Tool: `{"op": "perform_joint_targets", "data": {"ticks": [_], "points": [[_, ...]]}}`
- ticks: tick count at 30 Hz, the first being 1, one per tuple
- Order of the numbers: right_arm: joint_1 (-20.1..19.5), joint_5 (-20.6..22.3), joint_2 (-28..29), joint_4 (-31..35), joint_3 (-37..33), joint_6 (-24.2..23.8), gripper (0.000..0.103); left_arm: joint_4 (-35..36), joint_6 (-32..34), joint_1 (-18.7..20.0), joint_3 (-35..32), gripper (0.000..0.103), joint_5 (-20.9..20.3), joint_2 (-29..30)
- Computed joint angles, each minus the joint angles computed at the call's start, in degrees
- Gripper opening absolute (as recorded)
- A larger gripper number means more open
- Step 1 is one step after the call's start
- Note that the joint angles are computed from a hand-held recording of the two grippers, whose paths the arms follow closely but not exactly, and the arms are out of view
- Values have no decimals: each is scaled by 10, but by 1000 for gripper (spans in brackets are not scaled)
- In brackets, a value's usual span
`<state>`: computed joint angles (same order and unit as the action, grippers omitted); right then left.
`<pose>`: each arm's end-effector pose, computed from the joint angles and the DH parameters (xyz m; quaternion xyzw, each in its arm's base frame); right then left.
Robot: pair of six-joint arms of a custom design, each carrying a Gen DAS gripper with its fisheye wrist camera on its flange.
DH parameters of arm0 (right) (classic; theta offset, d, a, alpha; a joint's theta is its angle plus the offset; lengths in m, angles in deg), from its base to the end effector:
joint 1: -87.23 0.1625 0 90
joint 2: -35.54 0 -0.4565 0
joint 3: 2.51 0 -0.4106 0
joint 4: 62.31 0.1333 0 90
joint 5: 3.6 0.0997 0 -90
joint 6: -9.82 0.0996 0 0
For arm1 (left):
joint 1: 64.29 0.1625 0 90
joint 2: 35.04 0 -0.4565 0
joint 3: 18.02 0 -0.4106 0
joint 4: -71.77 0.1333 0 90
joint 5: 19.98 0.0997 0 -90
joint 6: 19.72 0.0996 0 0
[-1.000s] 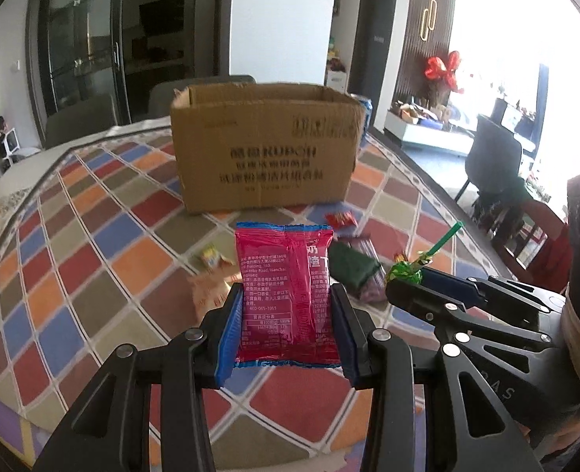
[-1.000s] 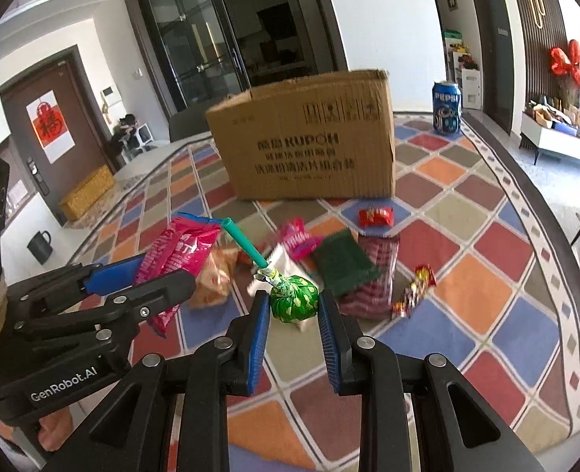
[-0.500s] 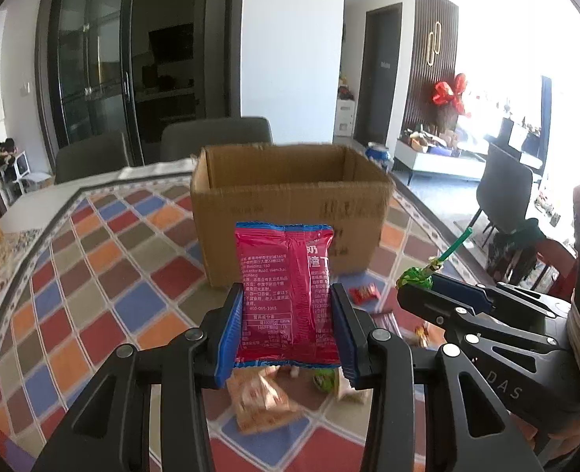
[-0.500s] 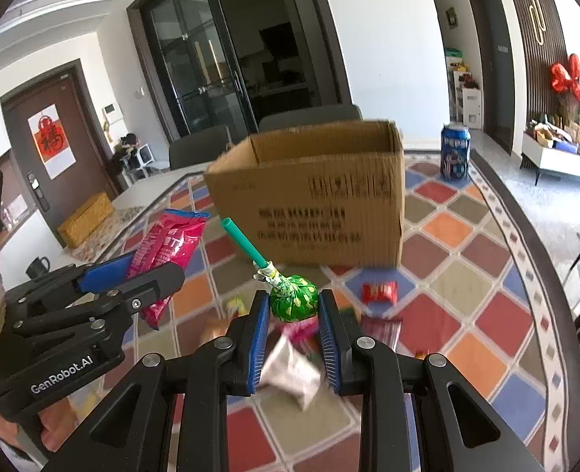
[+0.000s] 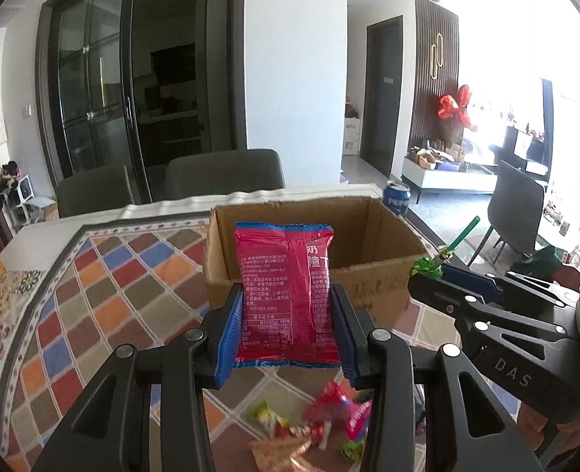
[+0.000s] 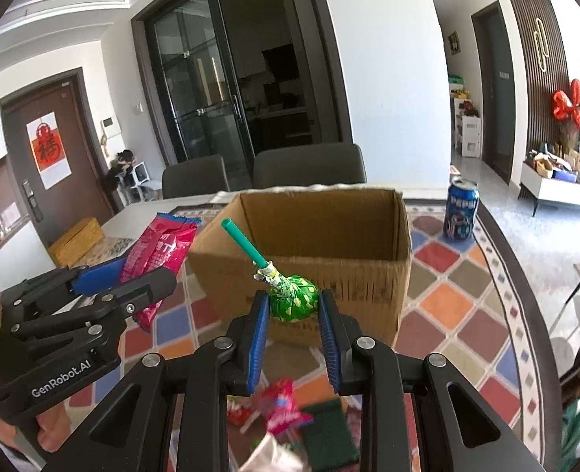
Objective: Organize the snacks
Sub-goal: 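Carry the pink packet and green lollipop over the cardboard box with both grippers, then open both grippers to drop the packet and lollipop into the box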
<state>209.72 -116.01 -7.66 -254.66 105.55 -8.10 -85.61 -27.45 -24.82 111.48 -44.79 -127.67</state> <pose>0.4255 -0.4906 0.0909 0.3391 -0.8671 0.3360 0.1426 -0.1779 -0.4363 0.3868 0.1646 0.8085 -0.4466 0.3461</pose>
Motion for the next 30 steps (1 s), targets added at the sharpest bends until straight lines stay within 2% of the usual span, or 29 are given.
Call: {"op": "perform_joint_targets", "data": {"ticks": [9, 21, 22, 23, 24, 25, 27, 28, 30], "points": [[-7, 1, 33, 24, -72, -17, 27, -78, 89, 49, -56, 42, -20, 54], [-14, -15, 69, 71, -141, -22, 27, -80, 127, 103, -127, 43, -44, 114], [-16, -17, 72, 75, -147, -21, 27, -85, 134, 105, -129, 48, -44, 118], [-16, -20, 75, 77, -153, -21, 29, -96, 143, 105, -130, 59, -39, 122], [-16, -26, 77, 81, -157, -20, 33, -118, 156, 102, -128, 64, -32, 125], [-16, -34, 79, 84, -161, -17, 41, -136, 167, 100, -125, 70, -26, 126], [-16, -39, 77, 76, -157, -13, 43, -157, 178, 91, -119, 73, -7, 127], [-15, -41, 75, 70, -152, -15, 43, -155, 178, 88, -117, 77, 1, 125], [-13, -46, 72, 63, -147, -19, 43, -142, 165, 77, -108, 78, 21, 116]]}}
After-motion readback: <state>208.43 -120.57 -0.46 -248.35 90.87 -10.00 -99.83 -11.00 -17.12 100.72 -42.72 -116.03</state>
